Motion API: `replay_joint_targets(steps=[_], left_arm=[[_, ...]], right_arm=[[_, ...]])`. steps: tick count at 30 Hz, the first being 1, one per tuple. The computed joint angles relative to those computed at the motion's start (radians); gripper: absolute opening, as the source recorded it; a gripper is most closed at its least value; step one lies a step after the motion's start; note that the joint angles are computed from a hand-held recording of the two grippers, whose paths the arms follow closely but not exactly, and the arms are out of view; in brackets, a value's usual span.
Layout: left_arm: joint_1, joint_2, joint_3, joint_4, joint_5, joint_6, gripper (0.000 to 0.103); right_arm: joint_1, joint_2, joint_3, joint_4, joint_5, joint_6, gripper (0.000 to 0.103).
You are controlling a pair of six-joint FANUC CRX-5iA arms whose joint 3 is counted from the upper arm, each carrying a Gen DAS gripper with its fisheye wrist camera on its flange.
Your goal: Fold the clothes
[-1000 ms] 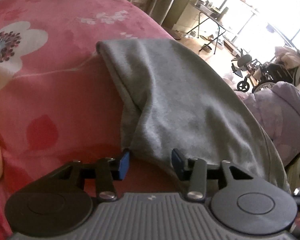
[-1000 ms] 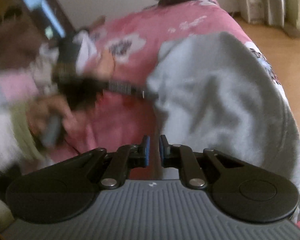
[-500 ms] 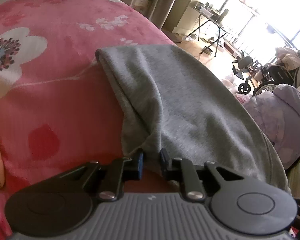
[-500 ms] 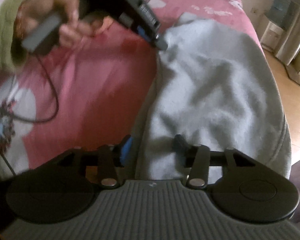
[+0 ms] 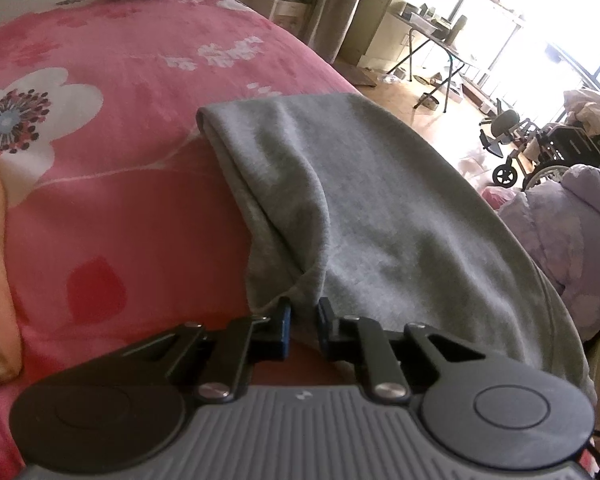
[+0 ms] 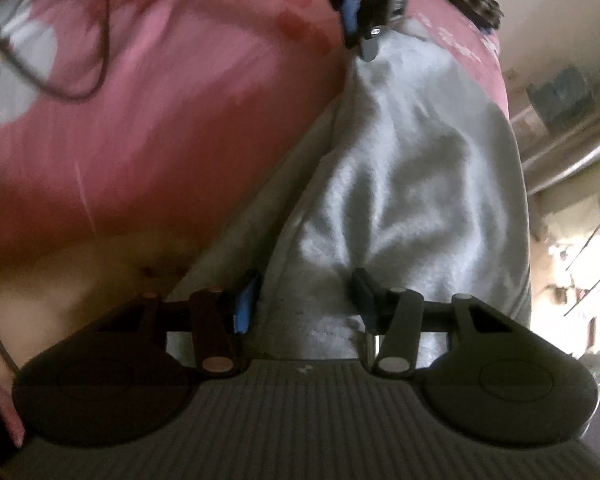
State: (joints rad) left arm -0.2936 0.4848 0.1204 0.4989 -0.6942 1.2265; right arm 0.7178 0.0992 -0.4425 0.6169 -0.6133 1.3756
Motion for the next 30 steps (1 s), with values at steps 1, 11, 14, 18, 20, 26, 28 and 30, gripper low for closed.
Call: replay_joint_targets(steps=[1,11,14,18,20,26,28,30], left_arm=[[0.000,-0.002,-0.003,0.001,0.004,-0.001,0.012],[0.017,-0.018,-0.020,0.042,0.009,-0.058,0.011],[0.017,-0.009,-0.004,0.013,-0.002,-0.032,0.011],[0.017,-0.009,-0.006,0.015,0.004,-0.043,0.011],[0.017,-0.008,-0.006,0.001,0.004,-0.042,0.011],[0.016,0.010,0.002,-0.031,-0.006,-0.039,0.018],[0.014,0.008,0.014,-0.081,-0.016,-0.016,0.032],[0.014,-0.020,-0.007,-0.116,0.010,0.010,0.049]], right_arm=[[0.000,-0.001,-0.014,0.029,0.009,-0.012,0.034],[-0.053,-0.044,0.115,-0.296,-0.047,0.114,0.017],[-0.049,-0.048,0.129,-0.329,-0.056,0.148,0.016],[-0.045,-0.050,0.143,-0.348,-0.067,0.182,0.016],[-0.054,-0.043,0.159,-0.384,-0.076,0.200,0.016],[-0.071,-0.012,0.173,-0.465,-0.066,0.219,0.016],[-0.077,-0.015,0.166,-0.493,-0.046,0.222,0.025],[-0.099,-0.033,0.177,-0.574,-0.047,0.253,0.031]])
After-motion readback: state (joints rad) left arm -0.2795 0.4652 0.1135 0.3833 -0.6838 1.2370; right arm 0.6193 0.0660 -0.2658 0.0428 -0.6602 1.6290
